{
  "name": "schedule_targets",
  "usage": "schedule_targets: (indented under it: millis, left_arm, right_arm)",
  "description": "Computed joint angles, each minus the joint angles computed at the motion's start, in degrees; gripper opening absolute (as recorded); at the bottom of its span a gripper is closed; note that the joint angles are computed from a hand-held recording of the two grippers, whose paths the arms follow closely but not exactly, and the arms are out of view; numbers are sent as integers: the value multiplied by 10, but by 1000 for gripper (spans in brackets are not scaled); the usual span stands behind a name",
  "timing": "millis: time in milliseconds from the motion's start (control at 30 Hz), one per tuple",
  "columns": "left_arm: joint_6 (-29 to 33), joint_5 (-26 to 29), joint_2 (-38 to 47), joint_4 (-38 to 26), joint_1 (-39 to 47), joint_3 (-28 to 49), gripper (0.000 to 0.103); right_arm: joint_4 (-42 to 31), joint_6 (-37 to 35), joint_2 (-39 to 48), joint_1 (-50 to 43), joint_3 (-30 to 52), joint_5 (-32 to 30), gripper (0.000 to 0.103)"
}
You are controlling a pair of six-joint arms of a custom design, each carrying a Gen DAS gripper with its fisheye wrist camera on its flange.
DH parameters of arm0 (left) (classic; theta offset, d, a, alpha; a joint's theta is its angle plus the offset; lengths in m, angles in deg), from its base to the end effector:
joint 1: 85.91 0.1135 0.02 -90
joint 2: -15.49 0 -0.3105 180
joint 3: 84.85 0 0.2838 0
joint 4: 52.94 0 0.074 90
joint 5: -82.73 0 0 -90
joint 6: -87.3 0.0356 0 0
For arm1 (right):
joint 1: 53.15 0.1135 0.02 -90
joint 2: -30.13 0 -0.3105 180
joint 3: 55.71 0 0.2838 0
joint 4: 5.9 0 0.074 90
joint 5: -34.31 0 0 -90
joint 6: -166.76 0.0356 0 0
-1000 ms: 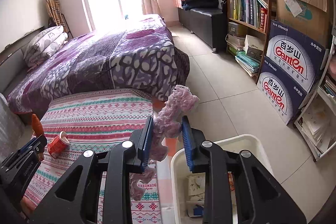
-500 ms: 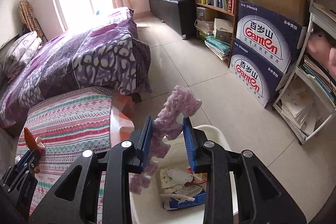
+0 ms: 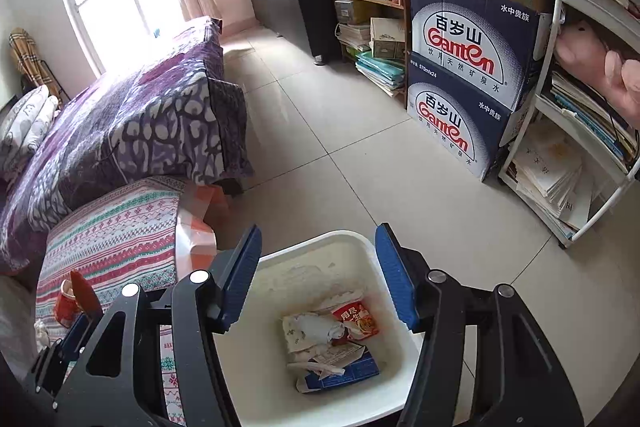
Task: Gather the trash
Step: 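Open the right tool over the white bin to drop the pink strip, then lower the orange peel in the left tool into the bin and release, then grasp the red paper cup on the tablecloth with the left tool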
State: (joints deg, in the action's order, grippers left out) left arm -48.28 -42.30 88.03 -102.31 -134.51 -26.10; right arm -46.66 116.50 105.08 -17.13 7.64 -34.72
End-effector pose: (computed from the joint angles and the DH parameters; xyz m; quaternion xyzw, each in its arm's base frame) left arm 0.1800 -0.1733 0.2500 -0.0454 0.9291 0.0372 0.3651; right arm 0.2363 0.1560 0.2714 0.0889 0.9283 0.0588 0.3561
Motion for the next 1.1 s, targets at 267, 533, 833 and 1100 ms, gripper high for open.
schedule_targets:
  millis: [267,533,833,1100]
  left_arm:
    - [-3,26,34,20,-20,22,25]
    - [13,72,48,63,-29,27,27]
    - [26,92,31,82,-23,19,60]
    - [26,104,3,50,21,-8,71]
  right_arm:
    - [1,9,-29,-41,-18,-19,61]
    - [-1,18,-50,-89,-29,-47,66]
    - [0,20,-52,-93,-31,-48,75]
    - [-13,43,-16,-51,-6,-26,90]
